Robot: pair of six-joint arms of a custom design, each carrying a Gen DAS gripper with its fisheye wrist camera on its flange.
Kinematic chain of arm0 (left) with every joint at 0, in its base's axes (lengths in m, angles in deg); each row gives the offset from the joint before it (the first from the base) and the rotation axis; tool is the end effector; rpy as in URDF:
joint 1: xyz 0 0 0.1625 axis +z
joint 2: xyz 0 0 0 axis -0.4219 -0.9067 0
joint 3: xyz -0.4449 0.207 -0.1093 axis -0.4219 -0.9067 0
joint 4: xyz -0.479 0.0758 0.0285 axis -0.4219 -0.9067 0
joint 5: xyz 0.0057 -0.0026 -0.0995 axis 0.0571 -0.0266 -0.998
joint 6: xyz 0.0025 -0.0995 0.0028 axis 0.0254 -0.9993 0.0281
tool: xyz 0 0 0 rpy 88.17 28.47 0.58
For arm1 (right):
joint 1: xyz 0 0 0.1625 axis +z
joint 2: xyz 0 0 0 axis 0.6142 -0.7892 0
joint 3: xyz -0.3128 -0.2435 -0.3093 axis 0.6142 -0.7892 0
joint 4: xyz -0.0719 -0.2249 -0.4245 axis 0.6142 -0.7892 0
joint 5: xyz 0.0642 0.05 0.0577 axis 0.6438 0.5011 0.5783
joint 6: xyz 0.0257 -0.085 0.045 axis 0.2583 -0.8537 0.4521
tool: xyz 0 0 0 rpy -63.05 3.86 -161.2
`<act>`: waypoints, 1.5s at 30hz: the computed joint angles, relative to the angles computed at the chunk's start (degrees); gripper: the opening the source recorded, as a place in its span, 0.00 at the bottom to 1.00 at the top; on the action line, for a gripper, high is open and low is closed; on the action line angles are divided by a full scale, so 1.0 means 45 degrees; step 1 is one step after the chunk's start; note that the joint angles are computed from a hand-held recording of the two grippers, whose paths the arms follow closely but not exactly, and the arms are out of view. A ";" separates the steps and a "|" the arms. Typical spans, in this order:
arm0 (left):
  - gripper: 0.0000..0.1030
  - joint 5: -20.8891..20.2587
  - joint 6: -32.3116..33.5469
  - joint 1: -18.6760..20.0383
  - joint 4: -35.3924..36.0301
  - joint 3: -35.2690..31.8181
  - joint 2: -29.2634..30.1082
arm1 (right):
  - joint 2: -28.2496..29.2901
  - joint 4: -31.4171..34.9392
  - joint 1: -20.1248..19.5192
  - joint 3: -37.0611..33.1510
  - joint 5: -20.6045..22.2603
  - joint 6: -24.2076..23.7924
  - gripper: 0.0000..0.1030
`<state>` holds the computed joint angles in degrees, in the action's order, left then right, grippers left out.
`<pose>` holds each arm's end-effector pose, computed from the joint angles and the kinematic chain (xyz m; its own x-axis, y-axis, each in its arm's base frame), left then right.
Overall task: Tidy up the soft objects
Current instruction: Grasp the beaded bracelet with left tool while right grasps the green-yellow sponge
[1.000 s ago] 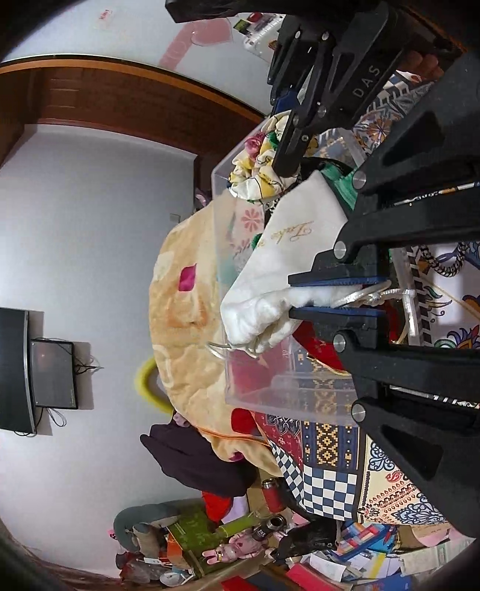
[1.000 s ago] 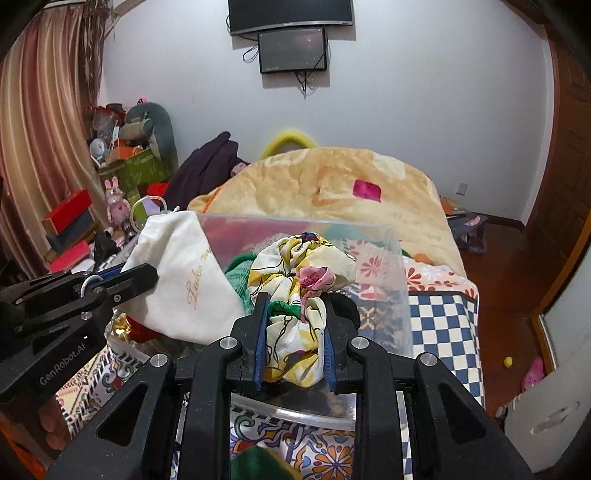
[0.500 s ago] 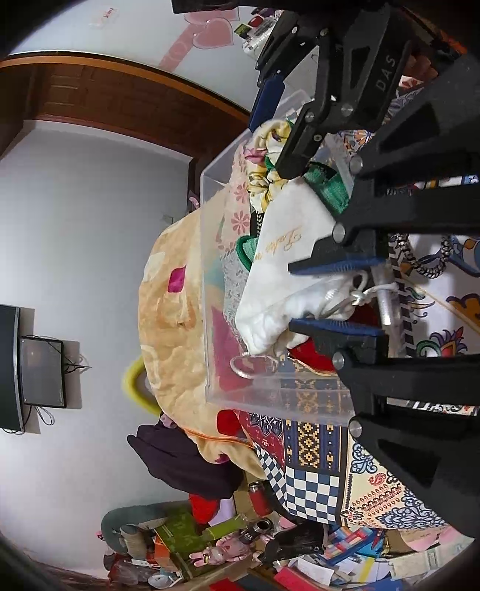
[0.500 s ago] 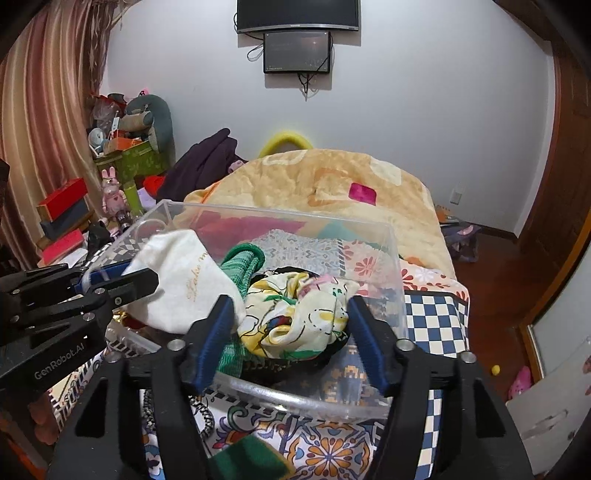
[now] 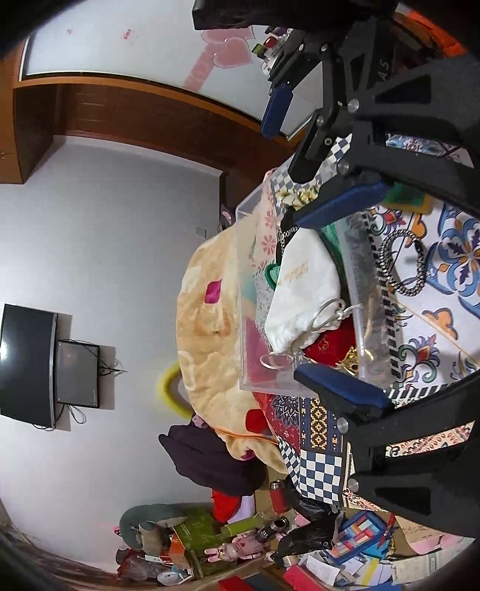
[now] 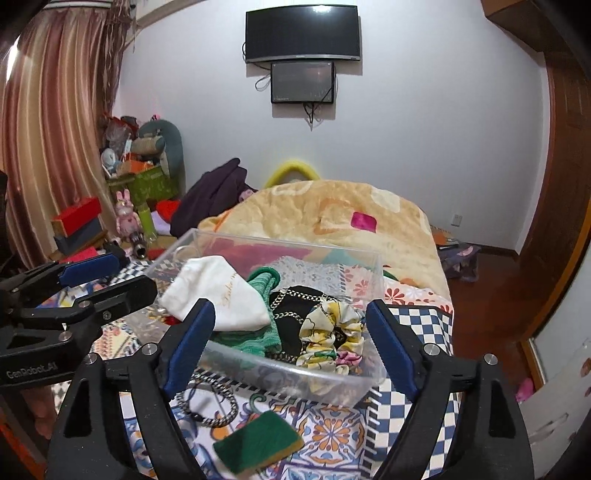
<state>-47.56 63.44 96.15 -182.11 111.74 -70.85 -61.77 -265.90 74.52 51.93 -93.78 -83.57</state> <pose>-0.0970 -0.7838 0.3156 -0.7156 0.4353 -0.5463 0.6978 0.4812 -0.5306 0.3886 -0.7511 0.0282 -0.7199 -0.0644 0.6910 -0.6265 0.4887 -0.6072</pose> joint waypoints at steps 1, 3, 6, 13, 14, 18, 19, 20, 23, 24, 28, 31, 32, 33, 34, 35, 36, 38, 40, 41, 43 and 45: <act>0.75 -0.0007 0.0042 -0.0002 -0.0005 0.0075 -0.0057 | -0.0040 -0.0090 0.0008 0.0122 0.0043 0.0048 0.80; 0.78 0.0070 0.0125 0.0001 -0.0033 0.0283 -0.0186 | -0.0128 -0.0140 0.0006 0.0372 0.0119 0.0158 0.80; 0.79 0.0278 0.0170 0.0046 0.0009 0.0524 -0.0293 | -0.0203 -0.0063 -0.0042 0.0705 0.0136 0.0482 0.80; 0.79 0.1039 -0.0184 0.0346 0.0718 0.0640 -0.0148 | -0.0163 0.1151 -0.0295 0.1160 0.0033 0.2032 0.80; 0.79 0.1102 -0.0225 0.0395 0.0793 0.0600 -0.0073 | -0.0108 0.1424 -0.0342 0.1137 -0.0043 0.2232 0.80; 0.66 0.1626 -0.0518 0.0523 0.1369 0.0305 0.0302 | 0.0018 0.2320 -0.0543 0.1042 -0.0054 0.2986 0.80; 0.63 0.1660 -0.0575 0.0547 0.1603 0.0217 0.0367 | 0.0026 0.2501 -0.0586 0.1029 -0.0012 0.3144 0.80; 0.59 0.1720 -0.0638 0.0572 0.1879 0.0113 0.0452 | 0.0018 0.2719 -0.0617 0.1016 0.0038 0.3296 0.80; 0.49 0.1845 -0.0731 0.0598 0.2371 -0.0089 0.0666 | -0.0087 0.2929 -0.0703 0.1211 0.0332 0.3512 0.73; 0.44 0.1875 -0.0764 0.0599 0.2444 -0.0122 0.0709 | -0.0146 0.2987 -0.0718 0.1291 0.0466 0.3568 0.68; 0.38 0.1813 -0.1020 0.0591 0.2888 -0.0250 0.0783 | -0.0262 0.3054 -0.0686 0.1489 0.0629 0.3458 0.60; 0.28 0.2001 -0.1037 0.0567 0.3218 -0.0334 0.0868 | -0.0334 0.2933 -0.0699 0.1651 0.0746 0.3407 0.54; 0.25 0.2028 -0.1003 0.0558 0.3215 -0.0352 0.0898 | -0.0340 0.2904 -0.0695 0.1671 0.0738 0.3390 0.52; 0.21 0.2012 -0.0971 0.0548 0.3219 -0.0356 0.0909 | -0.0355 0.2726 -0.0695 0.1814 0.0715 0.3344 0.50; 0.18 0.1932 -0.0970 0.0550 0.3327 -0.0362 0.0903 | -0.0358 0.2650 -0.0686 0.1852 0.0677 0.3306 0.49; 0.11 0.1888 -0.0916 0.0555 0.3352 -0.0352 0.0900 | -0.0355 0.2526 -0.0666 0.1895 0.0599 0.3259 0.48; 0.07 0.1867 -0.0882 0.0553 0.3322 -0.0322 0.0898 | -0.0385 0.2393 -0.0666 0.1988 0.0568 0.3221 0.47; 0.07 0.1905 -0.0718 0.0514 0.3117 -0.0177 0.0874 | -0.0438 0.2232 -0.0637 0.2064 0.0517 0.3166 0.46; 0.06 0.1896 -0.0499 0.0479 0.2733 0.0053 0.0795 | -0.0530 0.2011 -0.0618 0.2189 0.0512 0.3097 0.46; 0.06 0.1820 -0.0473 0.0474 0.2603 0.0153 0.0732 | -0.0589 0.1854 -0.0598 0.2282 0.0498 0.3043 0.46; 0.06 0.1647 -0.0527 0.0465 0.2523 0.0341 0.0545 | -0.0678 0.1610 -0.0557 0.2392 0.0478 0.2943 0.46; 0.06 0.1620 -0.0382 0.0435 0.2182 0.0634 0.0316 | -0.0769 0.1350 -0.0503 0.2491 0.0477 0.2845 0.46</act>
<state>-40.27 61.72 98.11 -172.29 114.59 -69.43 -65.23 -259.82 72.25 63.14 -91.64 -70.77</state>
